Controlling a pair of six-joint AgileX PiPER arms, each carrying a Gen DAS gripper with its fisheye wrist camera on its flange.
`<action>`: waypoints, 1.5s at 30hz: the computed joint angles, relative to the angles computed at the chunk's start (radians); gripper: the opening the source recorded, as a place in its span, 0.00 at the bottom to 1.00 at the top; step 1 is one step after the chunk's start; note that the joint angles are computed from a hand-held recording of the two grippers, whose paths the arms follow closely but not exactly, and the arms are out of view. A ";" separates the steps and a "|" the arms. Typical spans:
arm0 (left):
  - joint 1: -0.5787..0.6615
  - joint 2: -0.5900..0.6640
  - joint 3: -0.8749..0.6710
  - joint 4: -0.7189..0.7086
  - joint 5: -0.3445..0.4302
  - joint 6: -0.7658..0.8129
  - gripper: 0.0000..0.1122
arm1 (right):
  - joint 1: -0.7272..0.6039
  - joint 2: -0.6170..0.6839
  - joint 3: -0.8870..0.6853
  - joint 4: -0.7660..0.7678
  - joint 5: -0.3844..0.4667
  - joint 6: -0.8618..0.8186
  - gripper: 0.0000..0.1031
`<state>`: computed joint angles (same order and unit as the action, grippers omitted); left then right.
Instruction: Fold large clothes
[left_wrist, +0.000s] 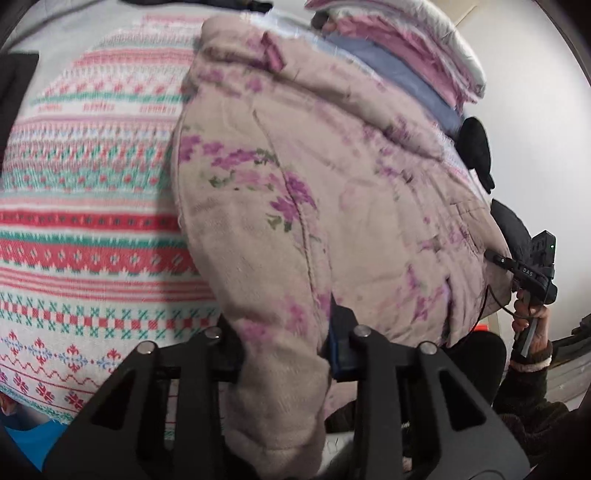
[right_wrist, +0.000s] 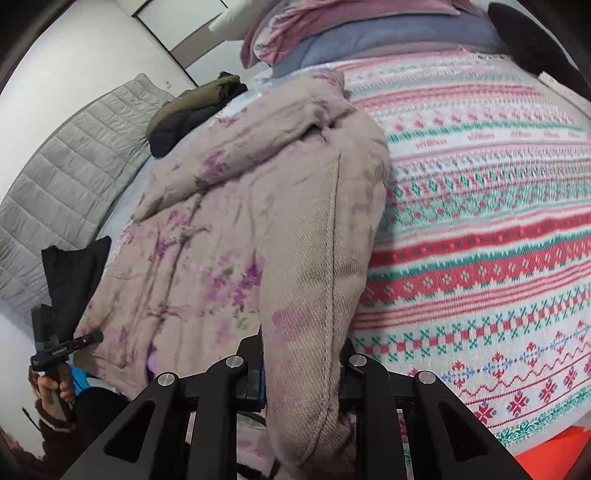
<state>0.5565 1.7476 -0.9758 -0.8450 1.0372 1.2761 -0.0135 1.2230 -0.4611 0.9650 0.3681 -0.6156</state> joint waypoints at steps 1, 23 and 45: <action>0.003 -0.014 0.000 -0.022 0.013 0.010 0.28 | 0.009 -0.014 -0.006 -0.019 -0.002 0.021 0.20; -0.117 0.201 -0.582 -0.329 0.010 -0.286 0.26 | -0.035 0.334 -0.662 0.127 -0.034 -0.008 0.19; -0.407 0.714 -1.237 0.203 -0.321 -0.787 0.46 | 0.043 1.063 -1.466 -0.976 0.100 0.925 0.29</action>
